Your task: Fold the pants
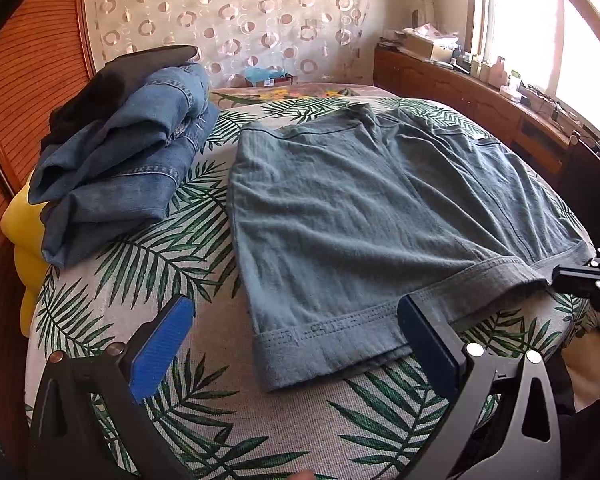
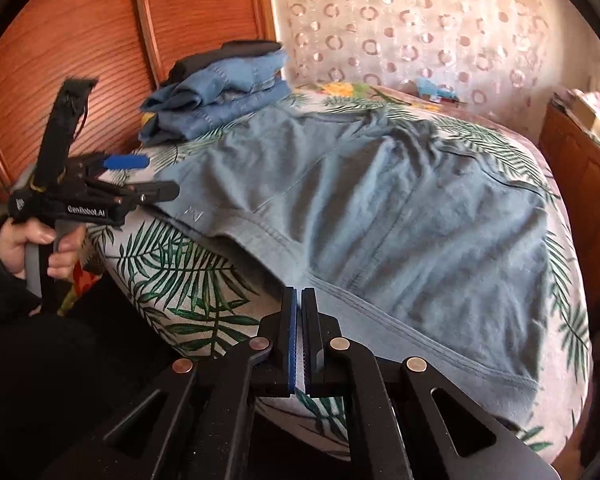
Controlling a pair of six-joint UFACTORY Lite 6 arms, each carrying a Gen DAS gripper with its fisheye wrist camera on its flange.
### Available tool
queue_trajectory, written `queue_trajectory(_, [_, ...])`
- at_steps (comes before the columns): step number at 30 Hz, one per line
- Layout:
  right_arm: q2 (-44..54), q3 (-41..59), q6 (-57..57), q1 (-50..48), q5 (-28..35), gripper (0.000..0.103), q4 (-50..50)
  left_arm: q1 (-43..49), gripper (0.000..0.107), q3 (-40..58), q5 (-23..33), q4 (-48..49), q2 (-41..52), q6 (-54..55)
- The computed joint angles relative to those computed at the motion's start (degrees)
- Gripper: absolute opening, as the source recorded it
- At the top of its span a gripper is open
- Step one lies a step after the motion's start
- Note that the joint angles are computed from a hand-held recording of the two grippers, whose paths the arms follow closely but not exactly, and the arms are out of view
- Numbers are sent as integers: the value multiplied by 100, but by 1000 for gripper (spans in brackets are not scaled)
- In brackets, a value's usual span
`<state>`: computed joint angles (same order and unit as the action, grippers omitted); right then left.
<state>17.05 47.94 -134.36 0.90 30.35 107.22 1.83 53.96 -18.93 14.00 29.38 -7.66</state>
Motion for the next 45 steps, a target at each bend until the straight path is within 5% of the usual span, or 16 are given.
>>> queue_trajectory(7, [-772,-571,-132,-814,-128,20,182,184,94,-49,-84,708,8,-644])
queue_trajectory(9, [-832,-618,-272,-1046,-133,28,334,202,78,-55,-72,805,22,-726])
queue_trajectory(12, [-821,-696,-755,-1250,-309,38,1027,267,70,-62,-9,963,60,-878])
queue_trajectory(20, [-366,-835,-1833,-1363,-566,40,2511,566,50,-270,-175,2270,-55,-1978])
queue_trajectory(29, [-298,-660,-1429,-1439,-598,49,2099,615,33,-406,-164,3057,-239,-2599])
queue_trajectory(33, [-116,-362,-986,-1413,-623,50,1756,711,11,-528,-243,2926,-356,-2453])
queue_trajectory(45, [-117,-77,-44,-1640,-572,52,721,890,11,-683,-296,3417,-574,-2920])
